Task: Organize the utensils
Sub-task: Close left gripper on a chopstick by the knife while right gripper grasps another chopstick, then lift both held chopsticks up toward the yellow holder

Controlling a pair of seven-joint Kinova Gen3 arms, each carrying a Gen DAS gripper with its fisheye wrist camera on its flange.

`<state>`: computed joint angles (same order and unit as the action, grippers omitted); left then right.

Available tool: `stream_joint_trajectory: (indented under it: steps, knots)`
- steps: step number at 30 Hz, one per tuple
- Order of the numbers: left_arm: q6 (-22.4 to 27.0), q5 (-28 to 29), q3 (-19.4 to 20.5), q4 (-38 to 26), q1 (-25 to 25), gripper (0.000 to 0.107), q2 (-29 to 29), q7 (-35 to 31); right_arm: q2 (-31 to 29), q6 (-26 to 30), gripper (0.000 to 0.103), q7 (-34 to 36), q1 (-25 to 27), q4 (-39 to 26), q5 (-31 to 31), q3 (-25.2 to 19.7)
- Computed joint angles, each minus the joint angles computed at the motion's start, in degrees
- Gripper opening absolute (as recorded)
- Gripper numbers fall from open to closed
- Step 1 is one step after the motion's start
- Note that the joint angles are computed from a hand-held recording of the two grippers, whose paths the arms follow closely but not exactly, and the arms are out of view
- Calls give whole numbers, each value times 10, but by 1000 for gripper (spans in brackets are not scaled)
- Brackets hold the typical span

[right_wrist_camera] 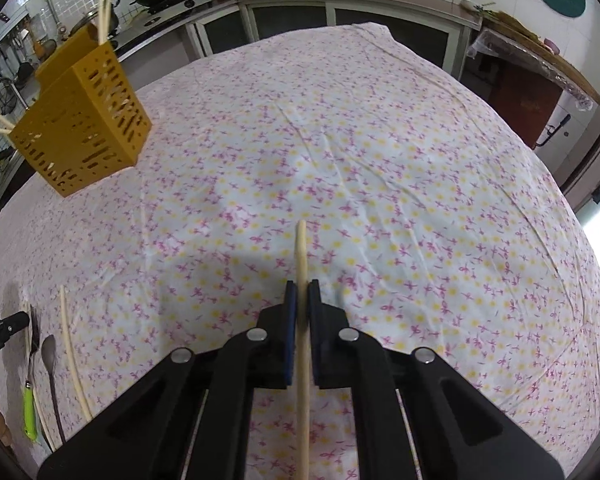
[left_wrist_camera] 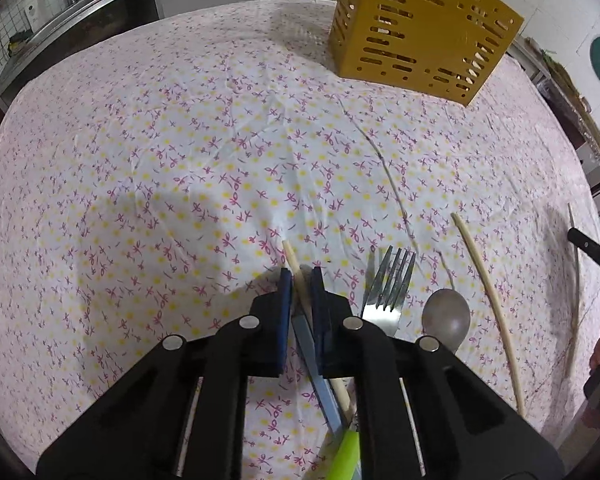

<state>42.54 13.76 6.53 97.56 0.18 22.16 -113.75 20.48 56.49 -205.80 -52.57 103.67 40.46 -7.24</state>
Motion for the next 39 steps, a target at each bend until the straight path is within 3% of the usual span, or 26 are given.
stream_joint_trajectory:
  steps: [3,5,7,14,25,29,33,36,39]
  knots:
    - [3,15,5,3,-9,8,-5,-9,-3,16,6,-3,-12,-8,10,-2]
    - [0,23,5,11,-19,0,-17,-23,-5,26,6,-8,-20,-14,20,-4]
    - [-12,37,7,22,-32,0,-36,-44,-9,30,6,-8,-22,-16,29,-6]
    - [17,53,-3,14,-35,0,-51,-62,-6,29,6,9,-15,-26,31,-11]
    - [10,16,-12,7,1,0,-18,-7,-10,-7,6,4,-4,-1,24,-7]
    - [10,6,-9,1,2,12,-10,8,-10,-15,6,10,0,1,19,-7]
    - [8,-2,-8,-1,7,16,-3,18,-8,-22,6,17,4,2,13,-5]
    - [2,-8,-7,-2,11,16,-2,27,-5,-21,6,20,2,-2,12,-3]
    - [4,-17,-7,-6,15,8,0,32,-6,-19,6,13,-5,-2,18,-1]
